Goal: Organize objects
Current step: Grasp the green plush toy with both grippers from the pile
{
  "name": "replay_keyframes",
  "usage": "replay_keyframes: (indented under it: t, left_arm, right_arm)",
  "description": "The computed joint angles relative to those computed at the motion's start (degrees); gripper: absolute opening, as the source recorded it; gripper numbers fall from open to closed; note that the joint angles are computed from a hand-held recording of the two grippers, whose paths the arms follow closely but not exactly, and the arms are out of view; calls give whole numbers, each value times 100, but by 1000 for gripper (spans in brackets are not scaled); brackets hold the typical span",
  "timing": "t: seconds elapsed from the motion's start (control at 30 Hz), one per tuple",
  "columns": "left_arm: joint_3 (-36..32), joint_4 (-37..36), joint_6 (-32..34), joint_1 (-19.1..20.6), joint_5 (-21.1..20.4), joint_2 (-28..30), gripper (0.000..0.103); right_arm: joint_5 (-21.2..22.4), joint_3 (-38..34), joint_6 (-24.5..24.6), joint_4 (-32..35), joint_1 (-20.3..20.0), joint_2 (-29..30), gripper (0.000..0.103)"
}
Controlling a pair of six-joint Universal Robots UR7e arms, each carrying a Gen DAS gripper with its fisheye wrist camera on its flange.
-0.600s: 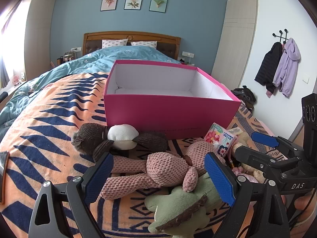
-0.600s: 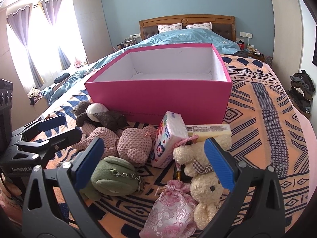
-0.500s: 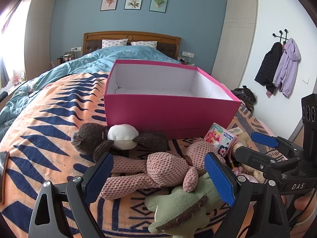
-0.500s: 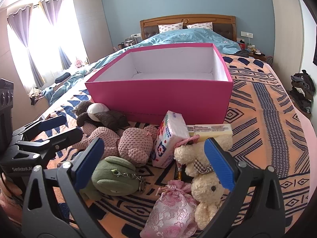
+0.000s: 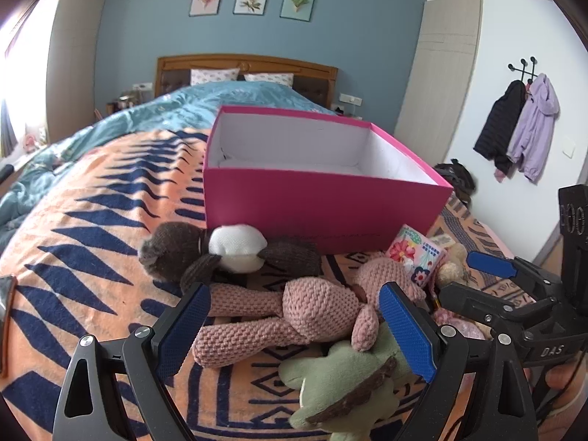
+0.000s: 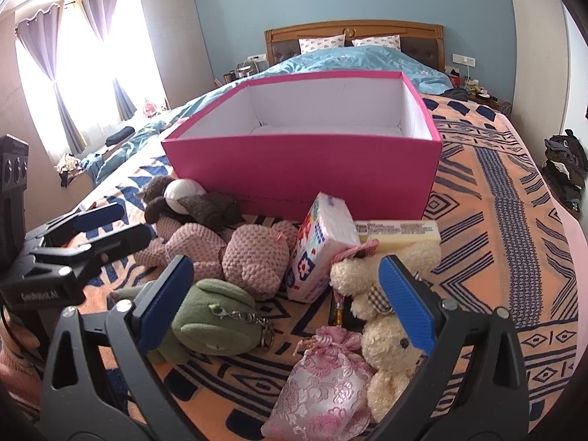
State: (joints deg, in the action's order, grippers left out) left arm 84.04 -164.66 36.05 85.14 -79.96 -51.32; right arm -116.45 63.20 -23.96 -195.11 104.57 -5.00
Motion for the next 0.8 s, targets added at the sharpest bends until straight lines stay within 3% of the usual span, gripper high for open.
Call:
replay_keyframes:
  t: [0.17,0.4,0.67,0.8]
  left_arm:
    - [-69,213,31,111,-94,-18,95]
    - [-112,683,159,239,-310,-101,95]
    - [-189,1401,305,333,-579,-157,95]
    - [-241,1924,427,383,-762,-192,95]
  right_arm:
    - [62,114,-3,181,-30,-39,98]
    - [534,257,22,774,-74,-140,76]
    - [809,-18,65,1595,-111,-32,73]
    - [988,68,80,1550,-158,-101,61]
